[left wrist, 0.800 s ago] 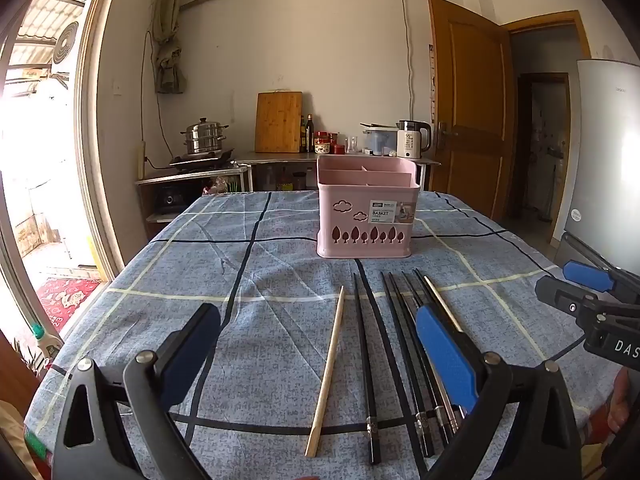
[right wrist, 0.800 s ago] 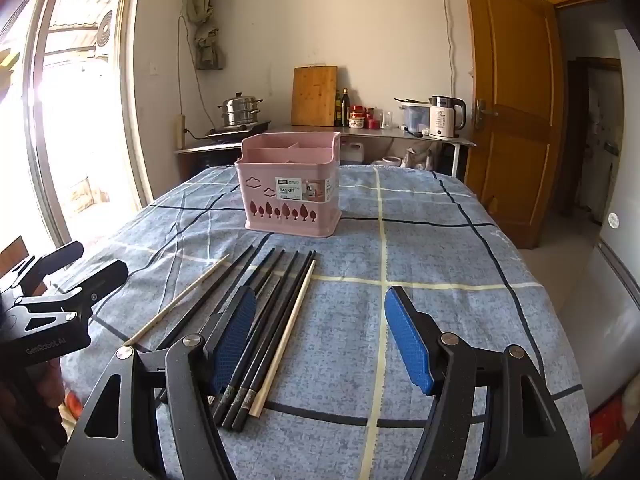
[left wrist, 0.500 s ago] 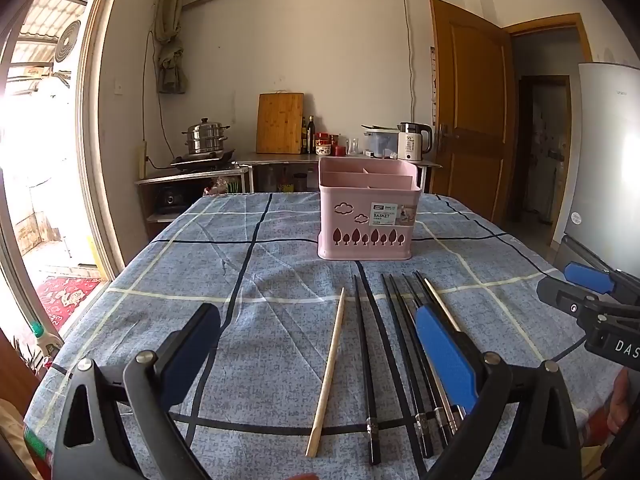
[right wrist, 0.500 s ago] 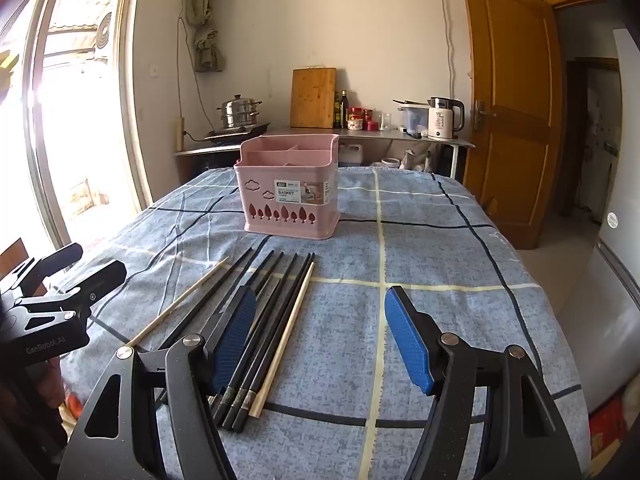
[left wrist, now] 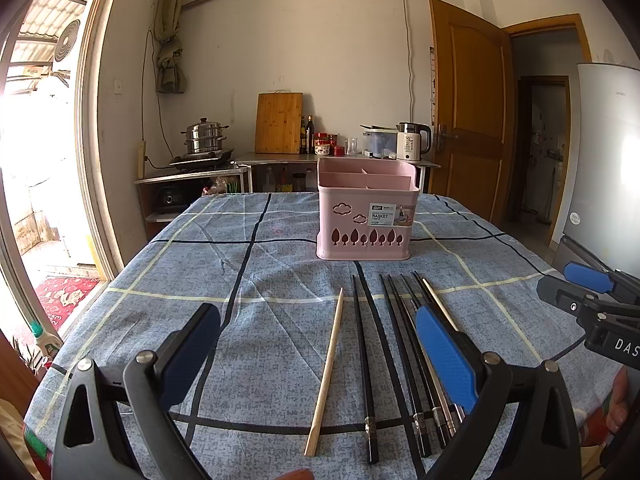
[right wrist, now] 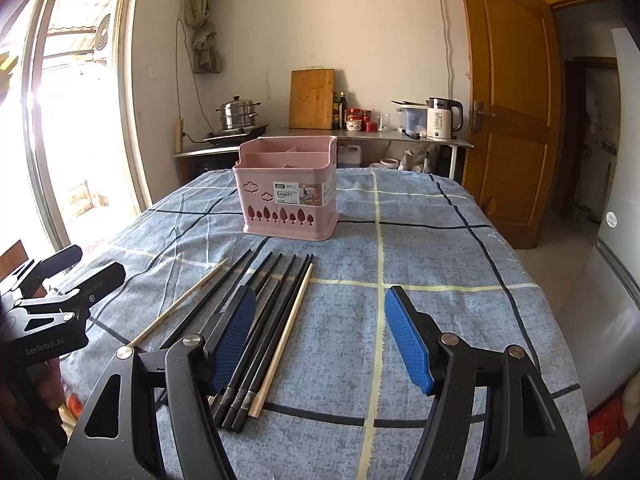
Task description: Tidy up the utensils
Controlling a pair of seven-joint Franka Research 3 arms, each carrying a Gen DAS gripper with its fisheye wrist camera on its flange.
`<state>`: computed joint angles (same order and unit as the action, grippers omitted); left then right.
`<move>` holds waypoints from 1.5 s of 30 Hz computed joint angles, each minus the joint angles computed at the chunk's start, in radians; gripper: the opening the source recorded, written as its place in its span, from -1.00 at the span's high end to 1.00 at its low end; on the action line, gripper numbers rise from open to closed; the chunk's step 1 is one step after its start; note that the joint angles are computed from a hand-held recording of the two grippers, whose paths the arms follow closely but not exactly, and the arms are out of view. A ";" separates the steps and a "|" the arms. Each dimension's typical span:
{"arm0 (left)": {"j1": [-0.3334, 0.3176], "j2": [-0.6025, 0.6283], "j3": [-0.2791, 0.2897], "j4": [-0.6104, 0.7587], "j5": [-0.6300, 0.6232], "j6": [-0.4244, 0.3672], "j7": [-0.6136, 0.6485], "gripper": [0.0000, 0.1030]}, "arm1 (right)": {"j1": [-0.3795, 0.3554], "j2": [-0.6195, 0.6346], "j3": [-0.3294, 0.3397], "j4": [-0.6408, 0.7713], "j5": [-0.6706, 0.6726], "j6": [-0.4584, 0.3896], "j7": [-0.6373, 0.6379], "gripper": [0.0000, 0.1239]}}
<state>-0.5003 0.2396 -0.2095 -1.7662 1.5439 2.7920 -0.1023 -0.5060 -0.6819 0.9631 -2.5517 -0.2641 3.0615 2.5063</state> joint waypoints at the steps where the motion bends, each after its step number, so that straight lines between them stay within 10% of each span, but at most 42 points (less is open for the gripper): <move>1: 0.001 0.000 0.001 -0.001 0.000 0.002 0.000 -0.95 | -0.002 0.000 0.001 0.000 0.000 0.001 0.001 -0.09; 45: -0.006 0.006 0.003 0.000 -0.020 0.004 0.016 -0.94 | 0.002 -0.011 -0.005 0.001 -0.003 -0.003 0.011 -0.09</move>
